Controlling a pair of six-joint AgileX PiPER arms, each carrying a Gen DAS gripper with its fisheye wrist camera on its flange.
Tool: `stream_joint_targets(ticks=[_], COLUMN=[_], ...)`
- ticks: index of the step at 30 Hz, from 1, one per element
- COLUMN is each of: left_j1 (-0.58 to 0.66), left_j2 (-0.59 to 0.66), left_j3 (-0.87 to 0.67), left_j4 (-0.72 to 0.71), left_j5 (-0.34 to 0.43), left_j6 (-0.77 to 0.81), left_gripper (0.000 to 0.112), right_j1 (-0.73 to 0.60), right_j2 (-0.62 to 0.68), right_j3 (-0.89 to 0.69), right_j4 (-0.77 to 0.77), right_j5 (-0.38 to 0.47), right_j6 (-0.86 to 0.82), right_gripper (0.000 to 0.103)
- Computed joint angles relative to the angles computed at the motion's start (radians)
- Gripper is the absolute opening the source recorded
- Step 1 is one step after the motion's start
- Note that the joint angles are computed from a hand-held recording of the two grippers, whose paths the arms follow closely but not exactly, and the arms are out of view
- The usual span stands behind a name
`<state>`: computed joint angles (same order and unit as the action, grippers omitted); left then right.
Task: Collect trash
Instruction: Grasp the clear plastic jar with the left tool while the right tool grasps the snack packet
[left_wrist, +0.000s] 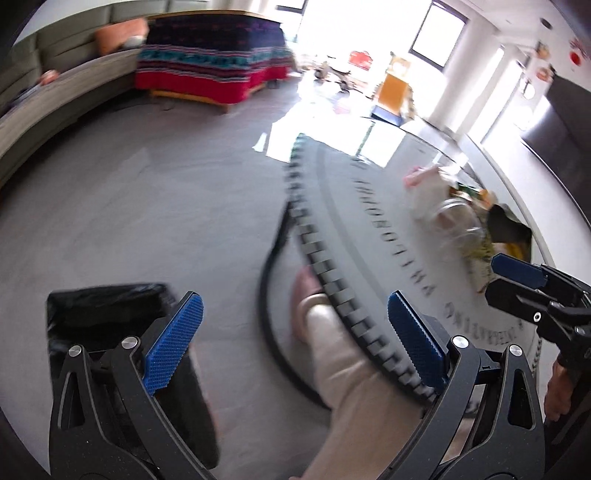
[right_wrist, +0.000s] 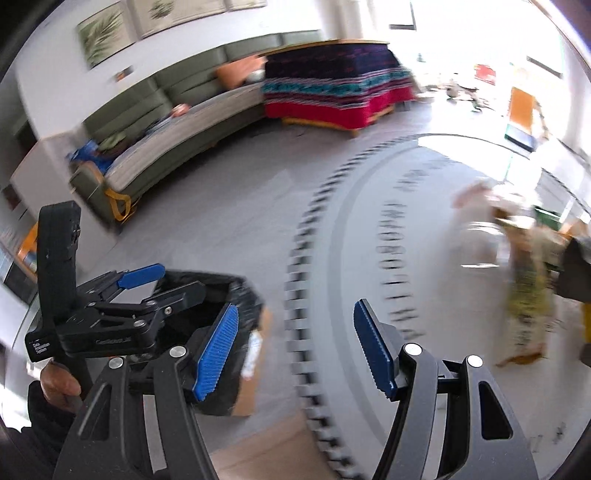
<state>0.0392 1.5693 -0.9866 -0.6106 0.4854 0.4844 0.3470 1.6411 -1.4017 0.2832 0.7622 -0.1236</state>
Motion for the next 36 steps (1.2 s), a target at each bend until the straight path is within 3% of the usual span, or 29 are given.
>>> stream_joint_targets(ticks=[7,14,19,23,25,28,36], left_j1=[-0.17,-0.334,-0.407,-0.409,-0.424,-0.448,-0.441], left_j2=[0.174,0.428,0.627,0.734,0.785,0.895,0.82], left_j3=[-0.267,-0.655,-0.951,-1.099,-1.186,-1.379,-1.201], left_j4=[0.041,0.187,0.32,0.26,0.295,0.352,0.31], left_j5=[0.109,0.243,0.364,0.433,0.459,0.557,0.39], left_j6=[-0.131,-0.336,-0.496,-0.489,-0.517,-0.565,-0.458], left_gripper=[0.097,0.097,0.097,0.098,0.098,0.098,0.097], right_j1=[-0.223,-0.42,-0.489,-0.512,-0.515,-0.526,-0.504], right_j2=[-0.02,0.009,0.068,0.129,0.15,0.178,0.246], right_j3=[0.009,0.016,-0.004,-0.039,-0.059,-0.08,-0.139], right_j4=[0.034,0.082,0.11,0.134,0.142,0.166,0.169], right_j5=[0.023,0.032,0.042,0.049,0.056,0.063,0.085], right_j6=[-0.081,-0.171,-0.216,-0.256,-0.265,-0.285,-0.288], right_gripper=[0.066,0.066,0.066,0.066,0.066,0.066,0.066])
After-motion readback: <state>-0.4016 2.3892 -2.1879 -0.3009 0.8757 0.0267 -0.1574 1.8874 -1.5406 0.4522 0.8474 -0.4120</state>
